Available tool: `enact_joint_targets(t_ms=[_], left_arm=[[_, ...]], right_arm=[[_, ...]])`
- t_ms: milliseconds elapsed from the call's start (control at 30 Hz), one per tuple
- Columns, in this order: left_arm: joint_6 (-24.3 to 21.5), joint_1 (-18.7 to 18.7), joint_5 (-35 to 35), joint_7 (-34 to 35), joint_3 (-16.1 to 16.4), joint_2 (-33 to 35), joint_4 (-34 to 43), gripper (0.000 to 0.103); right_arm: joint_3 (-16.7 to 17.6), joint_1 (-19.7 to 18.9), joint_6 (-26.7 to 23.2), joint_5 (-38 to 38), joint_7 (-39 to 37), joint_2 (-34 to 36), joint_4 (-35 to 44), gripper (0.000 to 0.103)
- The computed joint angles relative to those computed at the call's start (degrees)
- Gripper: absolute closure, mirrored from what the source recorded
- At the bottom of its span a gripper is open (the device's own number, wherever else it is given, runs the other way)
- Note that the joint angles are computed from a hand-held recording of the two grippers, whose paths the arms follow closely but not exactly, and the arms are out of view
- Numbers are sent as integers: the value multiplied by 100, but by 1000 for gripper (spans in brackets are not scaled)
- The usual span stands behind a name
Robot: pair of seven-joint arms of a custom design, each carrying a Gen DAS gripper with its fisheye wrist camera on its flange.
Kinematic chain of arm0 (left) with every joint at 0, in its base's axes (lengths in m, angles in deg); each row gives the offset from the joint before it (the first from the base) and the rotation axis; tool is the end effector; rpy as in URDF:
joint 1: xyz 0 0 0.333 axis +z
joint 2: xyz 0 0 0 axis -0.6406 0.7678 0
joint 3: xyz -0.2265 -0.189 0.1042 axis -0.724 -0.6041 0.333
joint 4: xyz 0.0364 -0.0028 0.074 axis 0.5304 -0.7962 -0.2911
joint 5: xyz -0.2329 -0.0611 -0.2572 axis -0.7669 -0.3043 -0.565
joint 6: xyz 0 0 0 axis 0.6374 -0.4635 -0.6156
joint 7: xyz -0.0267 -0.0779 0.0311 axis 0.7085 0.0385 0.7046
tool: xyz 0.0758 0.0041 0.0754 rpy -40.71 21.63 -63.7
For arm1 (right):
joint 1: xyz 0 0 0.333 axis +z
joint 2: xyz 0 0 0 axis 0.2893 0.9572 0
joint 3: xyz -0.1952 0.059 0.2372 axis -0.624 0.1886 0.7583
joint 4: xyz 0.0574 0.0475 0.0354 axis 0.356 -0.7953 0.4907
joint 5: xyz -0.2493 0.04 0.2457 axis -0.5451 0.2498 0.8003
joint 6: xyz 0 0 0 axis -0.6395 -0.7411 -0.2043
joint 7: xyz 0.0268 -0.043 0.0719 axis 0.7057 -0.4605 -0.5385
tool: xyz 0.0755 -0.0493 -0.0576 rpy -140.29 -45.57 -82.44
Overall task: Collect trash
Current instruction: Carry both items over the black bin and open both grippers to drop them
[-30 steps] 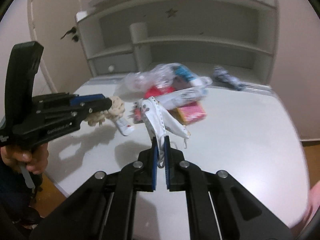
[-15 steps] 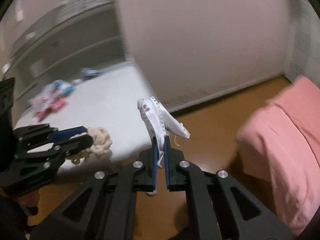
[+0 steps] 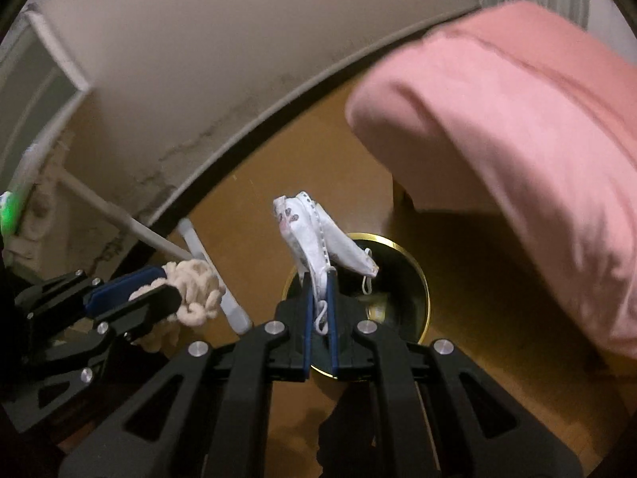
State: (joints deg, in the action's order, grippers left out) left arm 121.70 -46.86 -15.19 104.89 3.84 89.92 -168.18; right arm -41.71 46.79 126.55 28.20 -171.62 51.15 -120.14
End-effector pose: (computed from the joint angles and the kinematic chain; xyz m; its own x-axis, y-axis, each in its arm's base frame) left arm 0.5596 -0.2086 0.3516 -0.9115 -0.3703 0.1789 -0.4049 0.7321 -0.5477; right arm 0.4200 0.3323 0.3416 -0.6060 -0.7587 -0.2392 -0.6399 0.6435 -0.4201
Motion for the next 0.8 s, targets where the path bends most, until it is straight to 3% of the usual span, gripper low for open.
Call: enact_joint_targets(t_ms=[200,500,700,733,767,800], left_arm=[[373,-405,648,-686,44,727,373,82],[531,-475,1081,-1051,-18,1037,351,82],[561,-518,1224,-1206,-31,1149,446,77],[583,-524,1236,-1228,-34,1159,450,75],[577,-518,1248,-1234,-40,1165,458,71],[555,-505,1253,-1217,-56,1171,465,68]], right_arm=[[-87,-200,641,348,-223,521,-101,96],[-309,-265,1209,448,-189,655,-346,96],[-351,-252,1306,550,-202,647,-374,96],[-364,-239,1317,545,-167,639,-388,94],[-377,-234,1340,536,-133,632,-405,83],[-407,-217,1367,501,-55,623,-419,60]])
